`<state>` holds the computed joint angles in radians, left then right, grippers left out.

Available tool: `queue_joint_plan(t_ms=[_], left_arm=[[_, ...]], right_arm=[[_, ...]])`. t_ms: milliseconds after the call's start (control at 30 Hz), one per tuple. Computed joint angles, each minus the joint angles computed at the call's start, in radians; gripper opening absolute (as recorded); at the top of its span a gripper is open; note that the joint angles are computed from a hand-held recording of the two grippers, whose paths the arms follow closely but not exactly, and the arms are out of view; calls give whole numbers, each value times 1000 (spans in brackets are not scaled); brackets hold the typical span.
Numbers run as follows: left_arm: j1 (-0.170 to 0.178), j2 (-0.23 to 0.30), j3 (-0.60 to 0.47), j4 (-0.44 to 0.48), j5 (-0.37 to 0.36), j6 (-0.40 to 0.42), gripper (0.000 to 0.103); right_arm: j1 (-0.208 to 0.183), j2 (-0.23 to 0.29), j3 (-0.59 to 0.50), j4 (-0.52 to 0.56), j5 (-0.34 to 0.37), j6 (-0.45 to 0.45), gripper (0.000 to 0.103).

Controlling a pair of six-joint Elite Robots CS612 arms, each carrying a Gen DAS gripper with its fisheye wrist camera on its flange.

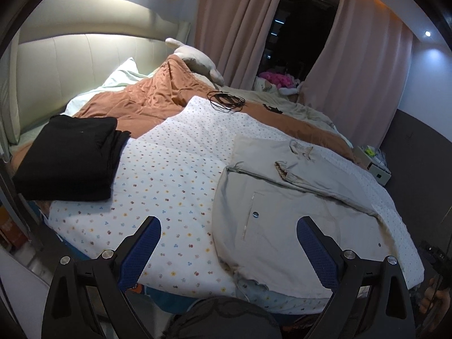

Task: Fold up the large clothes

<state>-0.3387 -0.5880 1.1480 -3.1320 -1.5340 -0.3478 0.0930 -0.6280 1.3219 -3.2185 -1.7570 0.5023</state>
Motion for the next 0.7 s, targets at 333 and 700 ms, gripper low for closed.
queue_joint_plan(t_ms=[333,700], left_arm=[[7,-60,130,-54,25,-7,103],[29,-36,119,-26,-79,-50,102]], right_arm=[[-2,-61,164,-107,43,47,103],[-26,-68,264,-192,79,137,102]])
